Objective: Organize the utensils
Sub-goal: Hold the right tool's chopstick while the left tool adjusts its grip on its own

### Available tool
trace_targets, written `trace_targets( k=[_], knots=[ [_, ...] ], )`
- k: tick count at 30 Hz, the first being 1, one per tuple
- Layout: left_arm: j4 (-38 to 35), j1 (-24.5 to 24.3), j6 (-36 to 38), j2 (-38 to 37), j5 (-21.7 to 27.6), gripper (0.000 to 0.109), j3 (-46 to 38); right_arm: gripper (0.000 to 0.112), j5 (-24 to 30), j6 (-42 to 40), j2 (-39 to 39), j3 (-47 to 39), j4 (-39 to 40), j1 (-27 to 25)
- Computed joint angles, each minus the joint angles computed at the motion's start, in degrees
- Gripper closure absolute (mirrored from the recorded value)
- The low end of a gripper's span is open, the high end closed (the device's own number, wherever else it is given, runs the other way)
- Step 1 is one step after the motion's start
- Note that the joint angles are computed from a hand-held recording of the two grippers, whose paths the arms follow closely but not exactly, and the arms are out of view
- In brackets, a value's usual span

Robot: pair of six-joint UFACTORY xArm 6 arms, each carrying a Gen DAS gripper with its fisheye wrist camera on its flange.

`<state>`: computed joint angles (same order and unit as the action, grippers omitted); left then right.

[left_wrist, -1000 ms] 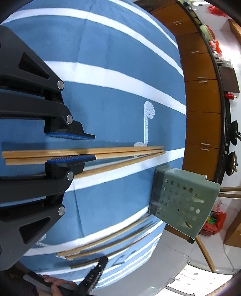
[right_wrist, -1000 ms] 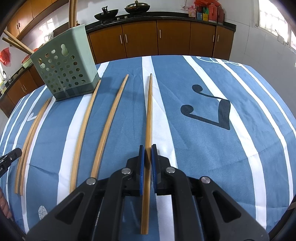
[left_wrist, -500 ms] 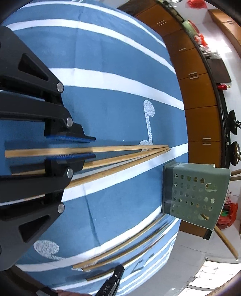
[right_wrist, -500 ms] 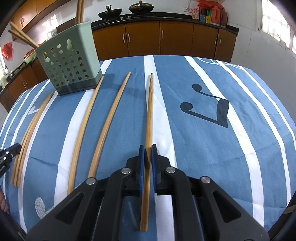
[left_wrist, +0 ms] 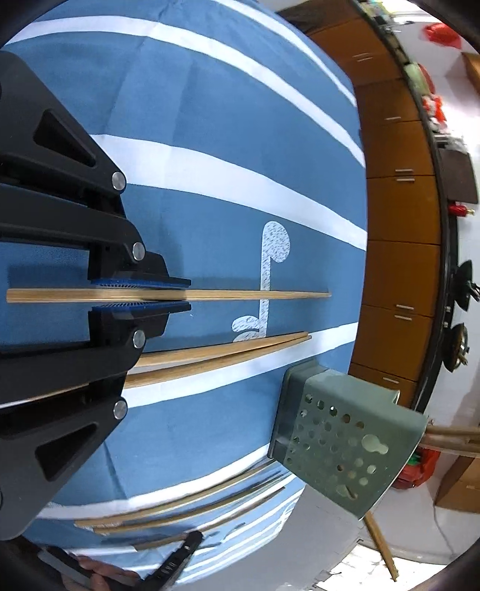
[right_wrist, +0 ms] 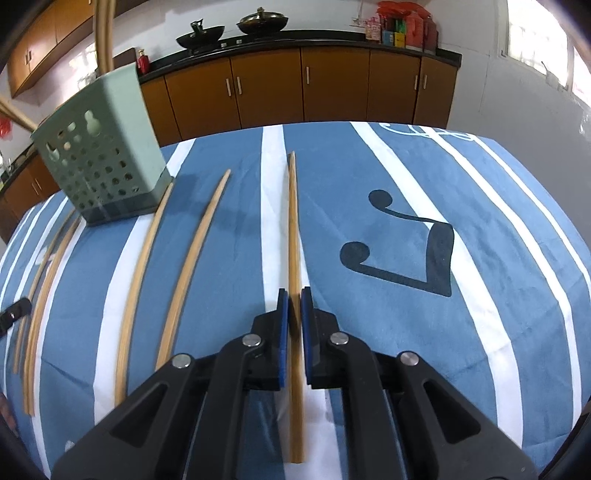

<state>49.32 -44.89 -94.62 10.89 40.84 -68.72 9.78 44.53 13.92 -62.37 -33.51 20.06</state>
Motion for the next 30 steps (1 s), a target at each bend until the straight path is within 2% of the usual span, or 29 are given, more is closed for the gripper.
trace_targets(
  k=[7, 12, 16, 19, 24, 30],
  knots=[
    [0.65, 0.58, -2.21, -0.53, -1.67, 0.101, 0.93, 0.104, 0.14, -0.03, 0.13, -0.18, -0.2, -0.11],
    [-0.41, 0.16, -0.88, -0.5, -0.76, 0.101, 0.57, 0.104, 0.42, 0.42, -0.4, 0.35, -1.17, 0.11],
    [-1.22, 0.01, -0.96, -1.77, -2.41, 0.101, 2.24, 0.104, 0.06, -2.29, -2.21, 2.73, 1.69, 0.44],
    [-0.6, -0.95, -1.01, -2.13, -1.63, 0.101, 2.67, 0.104, -0.36, -2.4, -3.3, 4.22, 2.31, 0.45],
    [0.3, -2.71, -0.7, -1.91, 0.68, 0.101, 2.21, 0.104, -0.23, 2.16, -4.16, 5.06, -3.54, 0.42],
    [-0.37, -3.71, 0.41, -1.47, 2.68, 0.101, 1.28, 0.104, -1.01, 1.32, -4.28, 5.53, -2.38, 0.21]
  ],
)
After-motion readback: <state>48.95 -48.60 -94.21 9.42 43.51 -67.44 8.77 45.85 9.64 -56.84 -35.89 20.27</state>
